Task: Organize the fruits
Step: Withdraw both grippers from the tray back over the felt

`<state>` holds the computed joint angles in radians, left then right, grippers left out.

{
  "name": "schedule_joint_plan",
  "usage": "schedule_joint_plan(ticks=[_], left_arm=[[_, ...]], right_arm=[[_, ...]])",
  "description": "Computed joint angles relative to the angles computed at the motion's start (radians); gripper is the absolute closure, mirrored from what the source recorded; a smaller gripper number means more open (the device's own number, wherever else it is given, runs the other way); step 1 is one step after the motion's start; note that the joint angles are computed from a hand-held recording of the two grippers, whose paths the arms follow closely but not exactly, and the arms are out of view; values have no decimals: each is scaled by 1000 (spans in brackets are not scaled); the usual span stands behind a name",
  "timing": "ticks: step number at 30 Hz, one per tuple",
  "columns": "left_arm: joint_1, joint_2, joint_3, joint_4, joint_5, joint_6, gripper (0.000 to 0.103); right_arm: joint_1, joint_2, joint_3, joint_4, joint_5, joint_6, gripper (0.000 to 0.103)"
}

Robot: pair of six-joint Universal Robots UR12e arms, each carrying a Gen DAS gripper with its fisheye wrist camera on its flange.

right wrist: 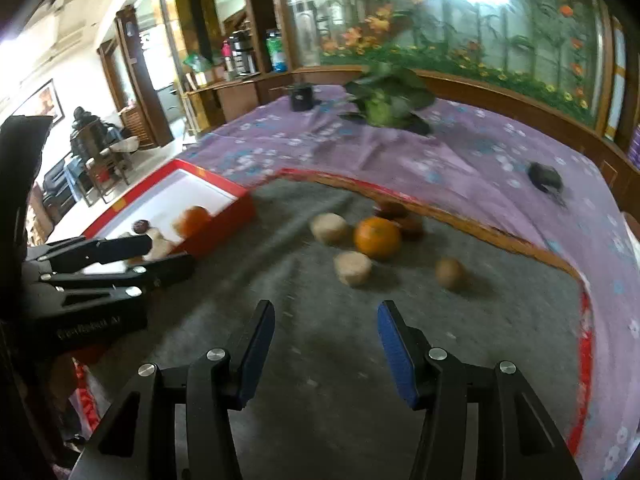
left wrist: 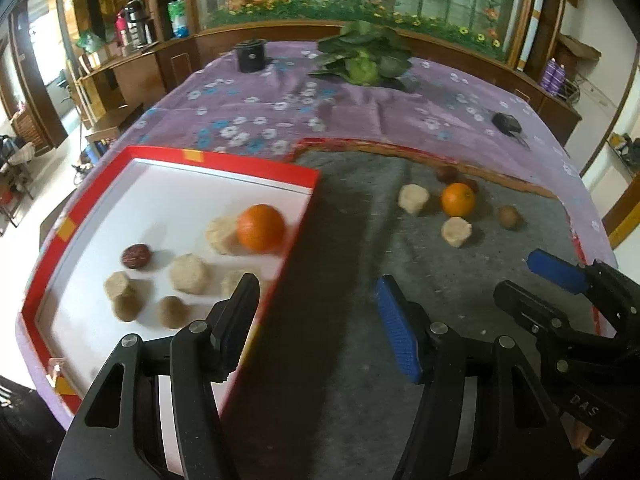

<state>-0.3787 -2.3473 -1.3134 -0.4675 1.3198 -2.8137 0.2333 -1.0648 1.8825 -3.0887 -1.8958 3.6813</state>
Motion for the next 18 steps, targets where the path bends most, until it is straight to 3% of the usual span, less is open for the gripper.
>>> schedule_joint_plan(ticks=[18], left_arm=[[-64,-43,75,-112,-37,29,42]], right_arm=[[-49,-63,138,-57,-12,97,50]])
